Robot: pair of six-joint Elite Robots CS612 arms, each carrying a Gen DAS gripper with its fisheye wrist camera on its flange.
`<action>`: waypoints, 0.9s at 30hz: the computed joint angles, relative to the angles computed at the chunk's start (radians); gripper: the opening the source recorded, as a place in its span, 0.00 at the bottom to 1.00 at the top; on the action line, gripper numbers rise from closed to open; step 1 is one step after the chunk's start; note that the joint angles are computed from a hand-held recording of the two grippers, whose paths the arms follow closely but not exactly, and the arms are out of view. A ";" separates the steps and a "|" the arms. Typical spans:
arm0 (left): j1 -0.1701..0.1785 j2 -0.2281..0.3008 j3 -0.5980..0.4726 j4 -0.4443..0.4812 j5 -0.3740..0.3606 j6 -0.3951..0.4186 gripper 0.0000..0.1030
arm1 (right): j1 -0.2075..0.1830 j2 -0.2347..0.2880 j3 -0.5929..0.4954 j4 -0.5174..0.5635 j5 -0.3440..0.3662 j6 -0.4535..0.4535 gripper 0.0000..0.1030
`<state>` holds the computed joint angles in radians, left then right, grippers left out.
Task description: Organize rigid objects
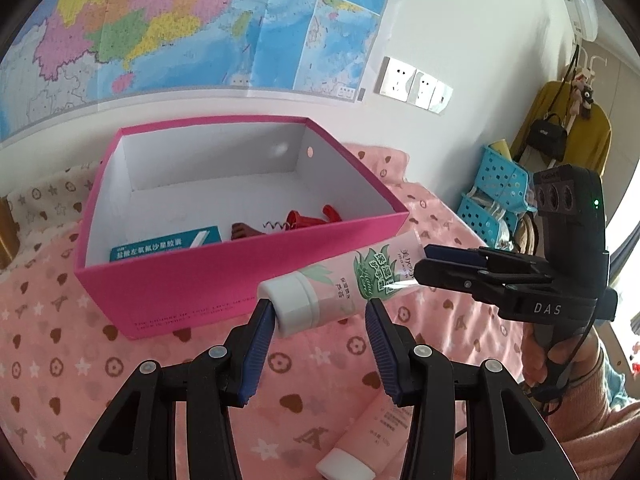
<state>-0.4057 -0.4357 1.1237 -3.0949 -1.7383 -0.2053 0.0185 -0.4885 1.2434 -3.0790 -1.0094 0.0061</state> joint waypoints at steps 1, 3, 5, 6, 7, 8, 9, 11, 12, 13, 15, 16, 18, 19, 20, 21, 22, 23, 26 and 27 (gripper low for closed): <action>0.000 0.001 -0.002 0.000 0.000 0.000 0.46 | 0.000 0.000 -0.002 -0.002 0.001 -0.001 0.51; 0.000 0.002 -0.007 -0.001 0.004 0.001 0.46 | -0.001 0.001 -0.005 -0.004 0.002 -0.001 0.51; 0.000 0.003 -0.010 -0.001 0.007 0.003 0.46 | -0.001 0.002 -0.008 -0.007 0.000 -0.003 0.51; 0.000 0.003 -0.011 -0.001 0.008 0.003 0.46 | -0.001 0.002 -0.010 -0.009 -0.001 -0.003 0.51; 0.000 0.004 -0.013 -0.001 0.008 0.004 0.46 | -0.001 0.003 -0.011 -0.010 0.000 -0.003 0.52; 0.000 0.004 -0.013 -0.002 0.009 0.005 0.46 | -0.001 0.003 -0.014 -0.010 0.000 -0.002 0.52; 0.001 0.005 -0.016 -0.001 0.010 0.008 0.46 | -0.001 0.004 -0.015 -0.011 -0.001 -0.002 0.52; 0.000 0.006 -0.020 -0.004 0.017 0.014 0.46 | -0.001 0.004 -0.019 -0.013 -0.002 -0.004 0.52; 0.000 0.006 -0.021 -0.005 0.018 0.016 0.46 | -0.002 0.004 -0.020 -0.016 -0.002 -0.005 0.52; 0.001 0.008 -0.026 -0.004 0.017 0.016 0.46 | -0.002 0.005 -0.023 -0.017 -0.002 -0.006 0.51; 0.001 0.009 -0.032 -0.002 0.020 0.019 0.46 | -0.003 0.005 -0.026 -0.023 -0.002 -0.005 0.51; 0.001 0.011 -0.037 0.000 0.022 0.021 0.46 | -0.003 0.005 -0.029 -0.026 -0.002 -0.004 0.51; 0.001 0.014 -0.045 0.004 0.024 0.023 0.46 | -0.003 0.007 -0.034 -0.026 -0.005 -0.004 0.51; 0.001 0.015 -0.049 0.006 0.026 0.025 0.46 | -0.003 0.007 -0.037 -0.027 -0.007 -0.004 0.51; 0.001 0.016 -0.054 0.008 0.026 0.026 0.46 | -0.003 0.008 -0.041 -0.027 -0.008 -0.006 0.51; 0.002 0.018 -0.058 0.009 0.027 0.028 0.46 | -0.003 0.010 -0.044 -0.026 -0.009 -0.006 0.51; 0.002 0.019 -0.063 0.011 0.027 0.029 0.46 | -0.004 0.011 -0.049 -0.024 -0.008 -0.006 0.52; 0.003 0.020 -0.065 0.012 0.026 0.028 0.46 | -0.004 0.012 -0.052 -0.022 -0.009 -0.007 0.51; 0.003 0.024 -0.079 0.018 0.031 0.031 0.46 | -0.004 0.016 -0.062 -0.019 -0.010 -0.005 0.51; 0.003 0.026 -0.082 0.019 0.032 0.032 0.46 | -0.004 0.017 -0.064 -0.020 -0.010 -0.004 0.51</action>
